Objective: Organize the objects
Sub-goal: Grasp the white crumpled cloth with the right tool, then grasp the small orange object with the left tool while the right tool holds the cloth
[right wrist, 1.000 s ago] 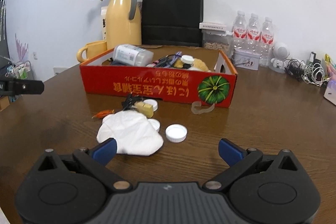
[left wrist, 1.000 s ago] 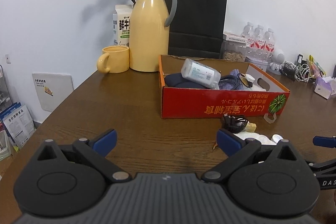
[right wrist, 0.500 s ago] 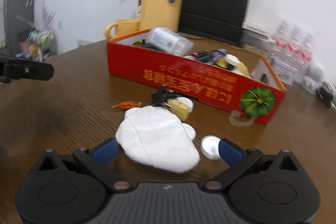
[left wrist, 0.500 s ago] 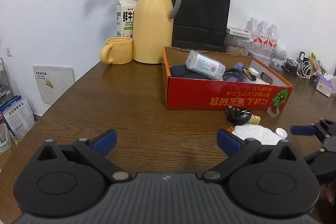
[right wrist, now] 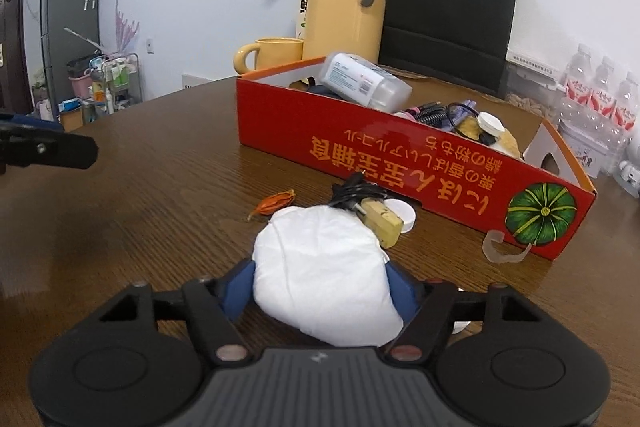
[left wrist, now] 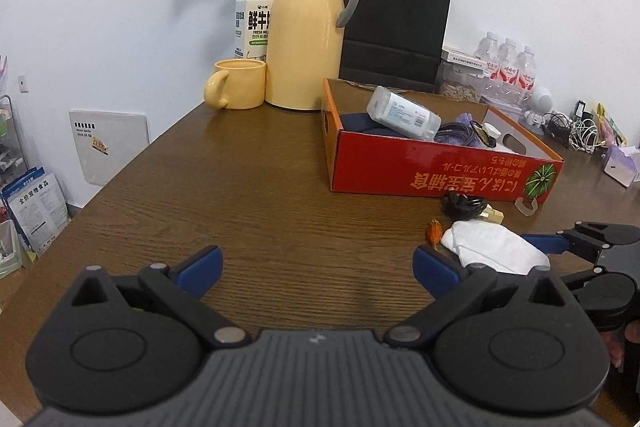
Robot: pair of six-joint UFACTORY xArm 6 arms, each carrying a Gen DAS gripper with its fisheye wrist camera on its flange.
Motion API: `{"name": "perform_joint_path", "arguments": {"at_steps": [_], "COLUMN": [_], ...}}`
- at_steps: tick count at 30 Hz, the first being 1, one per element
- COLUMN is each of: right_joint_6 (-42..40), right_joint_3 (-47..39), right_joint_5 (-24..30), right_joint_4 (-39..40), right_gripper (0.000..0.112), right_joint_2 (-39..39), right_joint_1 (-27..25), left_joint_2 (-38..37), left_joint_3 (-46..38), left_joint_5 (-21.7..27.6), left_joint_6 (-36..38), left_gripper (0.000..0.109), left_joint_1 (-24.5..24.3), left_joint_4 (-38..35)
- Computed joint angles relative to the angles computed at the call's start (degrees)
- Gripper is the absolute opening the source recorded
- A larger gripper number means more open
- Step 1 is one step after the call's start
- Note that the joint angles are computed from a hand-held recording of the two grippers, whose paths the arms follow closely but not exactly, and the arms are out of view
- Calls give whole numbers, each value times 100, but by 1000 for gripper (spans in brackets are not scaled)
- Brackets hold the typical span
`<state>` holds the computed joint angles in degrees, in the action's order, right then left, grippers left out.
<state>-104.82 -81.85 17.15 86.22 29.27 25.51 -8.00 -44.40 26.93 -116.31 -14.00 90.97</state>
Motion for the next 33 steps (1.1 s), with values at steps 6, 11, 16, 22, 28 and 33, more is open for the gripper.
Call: {"name": "perform_joint_path", "arguments": {"at_steps": [6,11,16,22,28,33], "right_joint_6": [-514,-1146,-1716,-2576,-2996,-3171], "right_joint_3": [77,149,307,594,471,131], "right_joint_5": [-31,54,391,771,592,217], "right_joint_4": [383,997,1733,2859,3950,4657], "right_gripper": [67,67,66,66,67,67], "right_joint_2": [-80,-175,-341,-594,-584,-395], "right_joint_1": [27,-10,-172,-398,-584,-730], "left_joint_2": [53,105,209,499,972,1383], "left_joint_3": [-32,-63,-147,-414,-888,-1347], "left_joint_5": [31,48,50,-6,-111,-161], "left_joint_6": [35,53,114,246,510,751], "left_gripper": [103,103,103,103,103,103], "left_joint_1": [-22,-31,-72,-119,-193,-243], "left_joint_4": [-56,-98,-146,-199,-304,-370]}}
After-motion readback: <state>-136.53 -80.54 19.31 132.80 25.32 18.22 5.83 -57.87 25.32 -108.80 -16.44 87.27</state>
